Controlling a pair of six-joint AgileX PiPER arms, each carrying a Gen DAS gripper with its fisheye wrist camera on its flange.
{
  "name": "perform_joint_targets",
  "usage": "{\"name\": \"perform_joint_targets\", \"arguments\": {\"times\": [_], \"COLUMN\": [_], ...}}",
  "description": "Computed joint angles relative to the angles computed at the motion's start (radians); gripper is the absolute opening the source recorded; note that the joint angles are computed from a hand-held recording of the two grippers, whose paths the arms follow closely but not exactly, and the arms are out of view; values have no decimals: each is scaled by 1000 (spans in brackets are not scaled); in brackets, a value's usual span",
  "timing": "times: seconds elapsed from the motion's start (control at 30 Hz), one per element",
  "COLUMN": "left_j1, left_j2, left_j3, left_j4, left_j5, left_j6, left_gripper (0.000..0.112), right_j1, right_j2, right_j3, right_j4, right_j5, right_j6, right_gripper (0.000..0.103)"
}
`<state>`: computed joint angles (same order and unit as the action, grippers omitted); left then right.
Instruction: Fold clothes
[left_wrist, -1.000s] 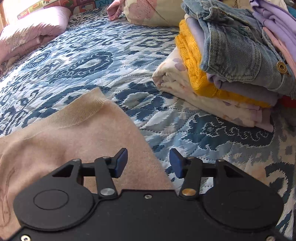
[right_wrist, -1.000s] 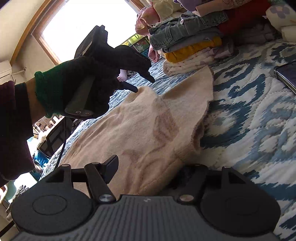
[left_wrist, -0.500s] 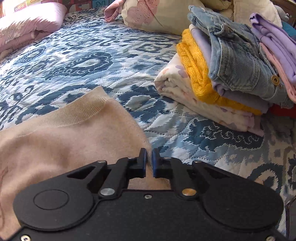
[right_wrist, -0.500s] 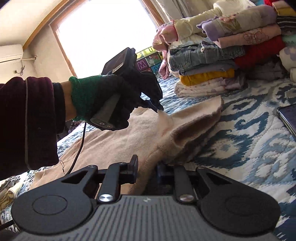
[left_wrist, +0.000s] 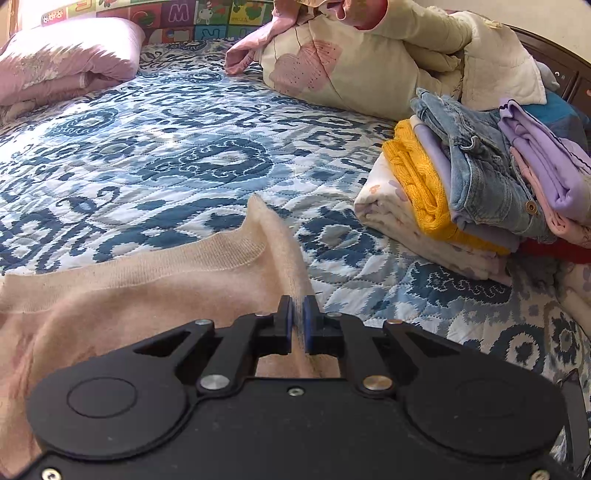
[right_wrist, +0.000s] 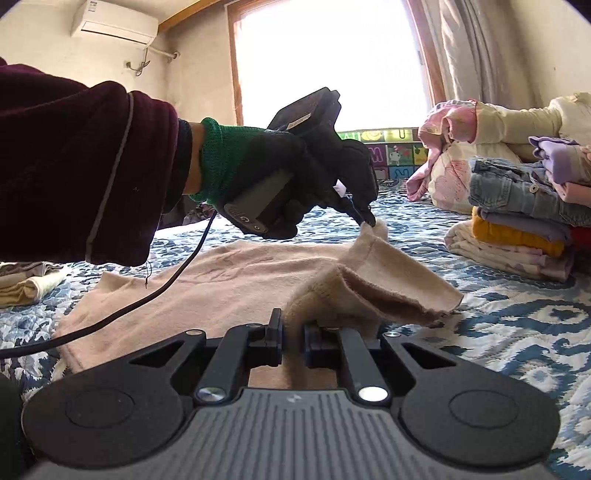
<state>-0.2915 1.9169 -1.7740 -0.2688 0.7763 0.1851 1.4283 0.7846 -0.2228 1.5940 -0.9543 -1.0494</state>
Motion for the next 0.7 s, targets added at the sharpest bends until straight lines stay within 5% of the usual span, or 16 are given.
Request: {"name": "perform_joint_targets", "arguments": {"times": [0.2,0.7], "left_j1": [69,189], "left_j2": [-19,-63], "left_j3": [56,307], "left_j4": [-111,-314], "left_j5": [-23,-197], "left_j6": [133,342], "left_gripper": [5,4], "right_j1": [-96,-131], "right_j2": [166,297], "right_j3": [-81,-139], "right_j4": [-84,-62], "right_j5": [158,276], "right_j6": [20,-69], "right_gripper": [12,12]}}
